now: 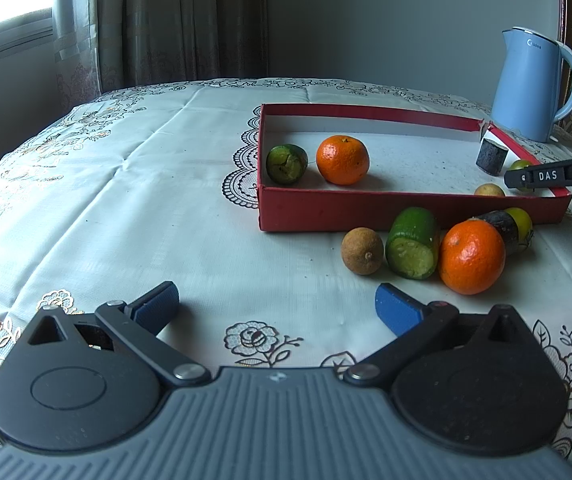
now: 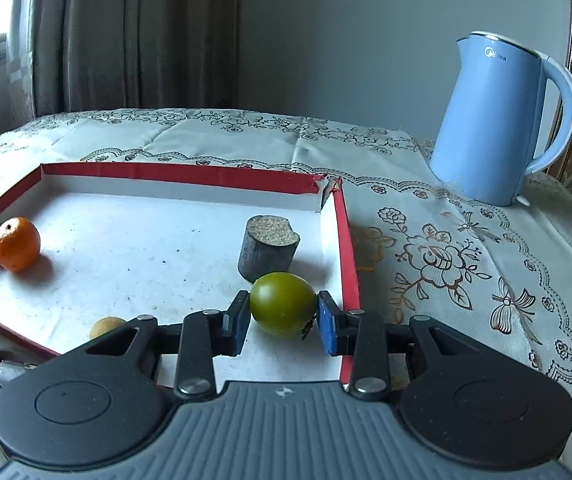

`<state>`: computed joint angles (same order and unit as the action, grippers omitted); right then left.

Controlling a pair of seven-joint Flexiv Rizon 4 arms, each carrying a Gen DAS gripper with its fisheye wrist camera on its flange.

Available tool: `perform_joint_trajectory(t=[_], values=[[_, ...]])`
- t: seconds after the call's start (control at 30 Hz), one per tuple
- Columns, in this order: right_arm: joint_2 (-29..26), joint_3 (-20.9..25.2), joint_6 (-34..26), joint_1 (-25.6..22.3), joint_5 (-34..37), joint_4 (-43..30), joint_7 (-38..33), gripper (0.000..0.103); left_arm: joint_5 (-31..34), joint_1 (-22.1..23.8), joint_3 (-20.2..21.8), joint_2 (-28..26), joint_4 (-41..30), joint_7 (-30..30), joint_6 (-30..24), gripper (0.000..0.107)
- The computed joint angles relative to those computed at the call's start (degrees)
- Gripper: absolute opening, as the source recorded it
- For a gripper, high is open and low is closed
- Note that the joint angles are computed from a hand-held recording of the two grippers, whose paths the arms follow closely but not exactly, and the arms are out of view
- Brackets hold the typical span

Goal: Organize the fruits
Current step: 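Lift the green tomato with the right gripper and carry it over the tray, then open the right gripper to drop the tomato in the tray and withdraw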

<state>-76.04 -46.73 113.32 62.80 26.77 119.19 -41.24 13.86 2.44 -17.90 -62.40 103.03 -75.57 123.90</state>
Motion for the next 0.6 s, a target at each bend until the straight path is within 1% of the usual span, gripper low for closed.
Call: perform_joint_trajectory(t=[0.17,0.23,0.27,0.4,0.5,0.57,0.6], values=[[1.39,1.48,1.94,-1.20,0.39,0.37,-0.59,0.035,0.02,-0.06,0.05,0.02,-0.03,-0.08,-0.02,0.103],[2.36,2.64,3.97,-1.74,1.26,0.96,-1.27,0.041,0.03,-0.06,0.06,0.02,-0.03,-0.10,-0.02,0.103],[2.62,2.99,4.82,-1.43,2.30,1.49,-1.59,0.047,0.07,-0.03,0.04,0.01,-0.02,-0.11,-0.01,0.103],[3.16,3.96,8.51,1.42,7.14,4.58,-3.39,0.049,0.08,-0.06,0.07,-0.01,-0.04,-0.13,0.00,0.103],[2.17,3.79,8.55,5.80,11.66,6.88,-4.88,0.050,0.08,-0.06,0.08,-0.01,-0.04,-0.14,0.00,0.103],[2.13,4.92,9.21,7.19,12.94,8.25,-5.15,0.050,0.09,-0.06,0.08,-0.01,-0.05,-0.15,0.00,0.103],[2.47,5.71,9.50,7.04,13.37,8.49,-5.03,0.050,0.10,-0.06,0.09,0.00,-0.03,-0.15,0.01,0.103]])
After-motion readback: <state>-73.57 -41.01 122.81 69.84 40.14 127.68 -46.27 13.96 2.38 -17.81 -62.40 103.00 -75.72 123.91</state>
